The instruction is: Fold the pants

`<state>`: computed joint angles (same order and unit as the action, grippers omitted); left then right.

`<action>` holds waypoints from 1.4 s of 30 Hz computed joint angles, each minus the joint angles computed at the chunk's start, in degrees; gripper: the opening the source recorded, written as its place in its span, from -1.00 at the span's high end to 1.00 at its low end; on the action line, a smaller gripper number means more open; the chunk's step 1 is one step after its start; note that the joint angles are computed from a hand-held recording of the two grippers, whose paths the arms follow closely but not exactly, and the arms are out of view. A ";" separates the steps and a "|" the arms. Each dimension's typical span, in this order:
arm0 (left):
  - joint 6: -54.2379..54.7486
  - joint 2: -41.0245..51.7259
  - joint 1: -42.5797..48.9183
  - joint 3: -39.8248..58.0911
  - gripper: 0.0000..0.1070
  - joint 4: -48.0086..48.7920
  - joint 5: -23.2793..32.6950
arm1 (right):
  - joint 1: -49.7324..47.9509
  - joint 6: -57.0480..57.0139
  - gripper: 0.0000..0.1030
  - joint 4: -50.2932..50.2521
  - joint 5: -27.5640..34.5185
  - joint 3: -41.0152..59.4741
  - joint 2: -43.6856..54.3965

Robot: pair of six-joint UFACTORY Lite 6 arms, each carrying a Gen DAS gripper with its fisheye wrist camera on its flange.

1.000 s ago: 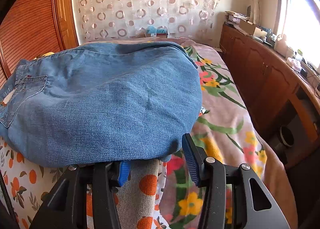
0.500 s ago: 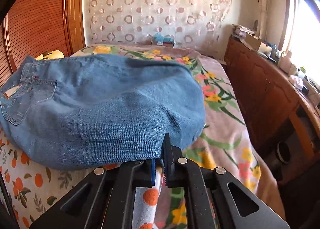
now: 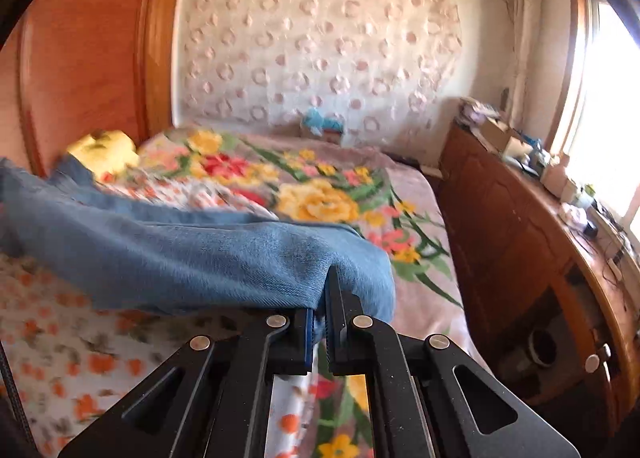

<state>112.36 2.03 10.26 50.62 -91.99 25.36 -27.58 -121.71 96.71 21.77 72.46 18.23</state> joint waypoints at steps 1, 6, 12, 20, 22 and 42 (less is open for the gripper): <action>-0.53 -0.90 1.84 -0.65 0.82 1.84 1.02 | -0.49 0.29 0.93 -1.17 1.55 -3.78 -4.00; 1.85 -4.30 7.46 -9.20 0.82 6.11 4.14 | -4.64 -1.89 0.93 -5.11 7.18 -23.36 -17.56; 13.25 -4.83 13.14 -21.12 0.76 1.26 6.46 | -9.60 -13.49 0.92 -0.69 7.99 -37.36 -20.00; 14.61 -10.64 25.62 -26.87 0.43 6.37 12.71 | -15.86 -12.12 0.80 -2.79 11.95 -40.26 -20.80; 12.01 -12.67 29.13 -26.60 -0.03 9.57 16.76 | -17.26 -11.58 0.79 -3.57 13.62 -41.26 -21.28; 19.98 -11.58 -36.24 -23.70 -0.41 -35.04 -3.55 | -23.31 -18.95 0.20 6.26 22.83 -45.20 -12.77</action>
<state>132.34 -9.55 -25.98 26.92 -127.03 21.81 -50.89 -140.66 102.97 44.59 27.25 5.46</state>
